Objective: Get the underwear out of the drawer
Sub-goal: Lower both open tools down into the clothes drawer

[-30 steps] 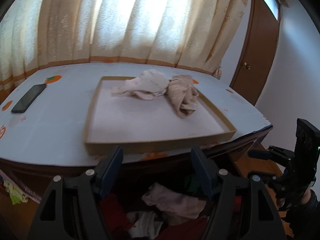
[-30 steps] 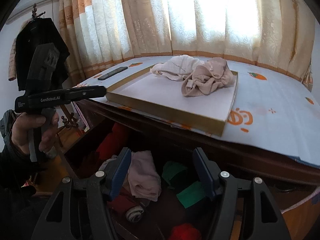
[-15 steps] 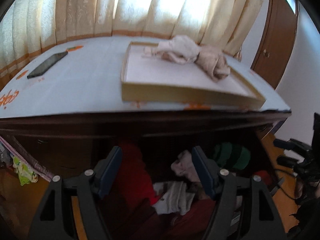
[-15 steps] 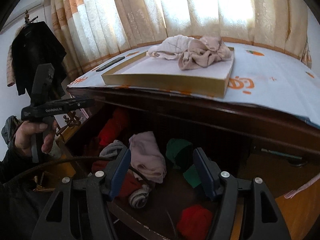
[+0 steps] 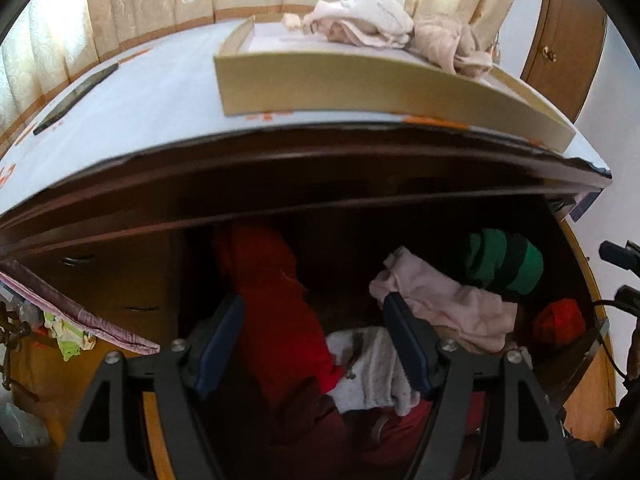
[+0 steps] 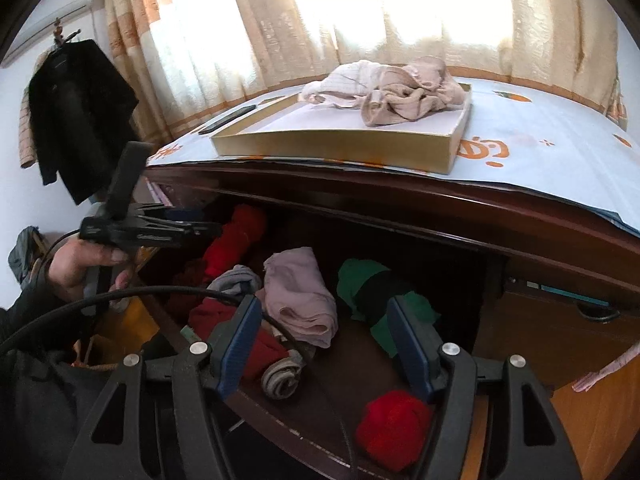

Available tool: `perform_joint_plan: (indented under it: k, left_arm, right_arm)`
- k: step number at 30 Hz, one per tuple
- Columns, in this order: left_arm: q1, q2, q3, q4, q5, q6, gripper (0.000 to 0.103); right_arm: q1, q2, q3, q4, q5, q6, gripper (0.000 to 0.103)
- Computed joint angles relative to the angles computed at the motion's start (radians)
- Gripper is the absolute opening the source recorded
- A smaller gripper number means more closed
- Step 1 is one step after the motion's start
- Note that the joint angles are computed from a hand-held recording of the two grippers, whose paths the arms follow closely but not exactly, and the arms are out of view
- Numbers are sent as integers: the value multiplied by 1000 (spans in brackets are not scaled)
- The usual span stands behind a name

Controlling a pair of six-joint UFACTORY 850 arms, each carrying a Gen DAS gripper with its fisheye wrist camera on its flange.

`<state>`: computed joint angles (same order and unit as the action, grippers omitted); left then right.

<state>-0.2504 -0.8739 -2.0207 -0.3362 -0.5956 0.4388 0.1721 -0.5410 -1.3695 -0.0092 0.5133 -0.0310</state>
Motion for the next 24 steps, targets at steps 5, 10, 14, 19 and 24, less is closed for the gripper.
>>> perform_joint_plan:
  k: [5,10,14,19,24]
  left_arm:
    - [-6,-42,-59,35,-69,-19,72]
    - [-7,-71,-100,72,-112,-42,72]
    - [-8,-119,-179,89,-180,-69,72]
    - [-17,-207,-326,132,-304,-100,72]
    - [-21,-268,-430,160,-378,-127,74]
  right_arm:
    - [5,13,23,-51,11,36,67]
    - [12,27,43,-78,34,51,67]
    - [12,36,56,-85,49,46,67]
    - [7,40,69,-74,70,37,68]
    - [11,35,75,75,76,-113,68]
